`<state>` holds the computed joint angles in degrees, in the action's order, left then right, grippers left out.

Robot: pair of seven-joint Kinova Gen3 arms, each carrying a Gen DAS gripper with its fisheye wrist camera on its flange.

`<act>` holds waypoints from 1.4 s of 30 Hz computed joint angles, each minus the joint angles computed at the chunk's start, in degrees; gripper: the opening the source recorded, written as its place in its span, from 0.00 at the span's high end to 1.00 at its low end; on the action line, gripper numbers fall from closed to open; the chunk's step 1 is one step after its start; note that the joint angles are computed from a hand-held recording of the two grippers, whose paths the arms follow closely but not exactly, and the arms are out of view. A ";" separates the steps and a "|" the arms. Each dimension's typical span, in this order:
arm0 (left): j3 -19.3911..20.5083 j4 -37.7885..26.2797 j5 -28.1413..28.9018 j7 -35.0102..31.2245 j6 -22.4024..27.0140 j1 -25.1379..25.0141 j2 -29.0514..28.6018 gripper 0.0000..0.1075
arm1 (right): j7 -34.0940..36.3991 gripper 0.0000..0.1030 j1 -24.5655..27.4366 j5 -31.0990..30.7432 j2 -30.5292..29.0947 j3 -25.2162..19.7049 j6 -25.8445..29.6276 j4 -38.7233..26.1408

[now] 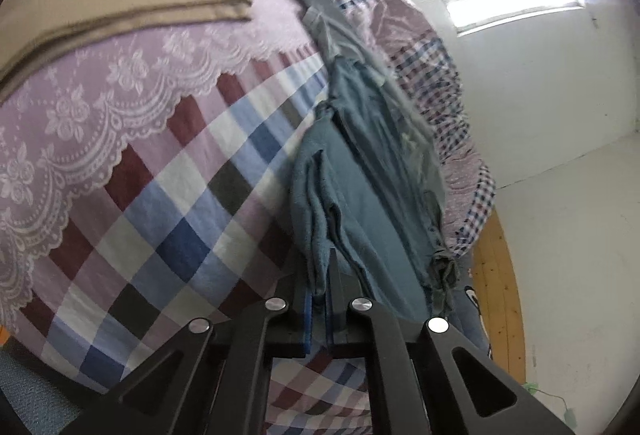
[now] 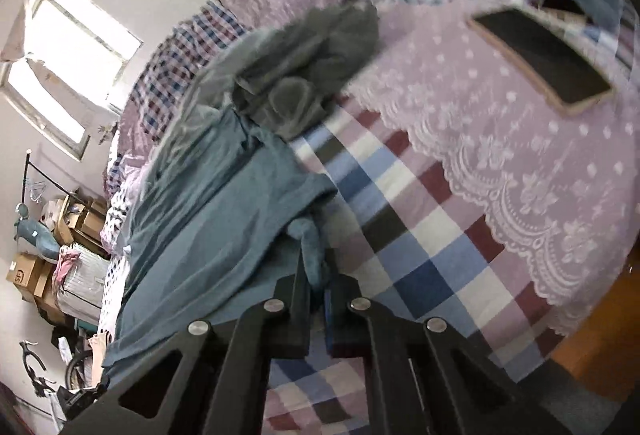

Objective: Fold clothes

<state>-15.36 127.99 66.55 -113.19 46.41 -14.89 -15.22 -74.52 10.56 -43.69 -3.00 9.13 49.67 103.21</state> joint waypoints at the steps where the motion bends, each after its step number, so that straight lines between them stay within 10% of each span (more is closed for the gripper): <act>1: -0.42 0.29 0.19 0.00 0.56 -0.07 -0.57 0.98 | 0.21 0.98 0.07 -0.08 -0.96 0.06 0.14 0.26; 29: -4.78 -4.96 -24.30 22.78 12.13 5.60 -16.50 0.98 | -4.59 0.97 -4.08 10.13 -12.71 9.11 13.86 -0.26; 36: -1.77 -6.14 -31.28 29.26 11.33 6.22 -15.11 0.97 | -9.92 0.87 -0.55 14.27 -9.39 6.72 15.32 -1.21; 42: -2.37 -4.68 -31.87 30.64 7.53 9.34 -17.01 0.83 | -2.70 0.59 1.98 4.36 -7.28 11.46 17.10 0.43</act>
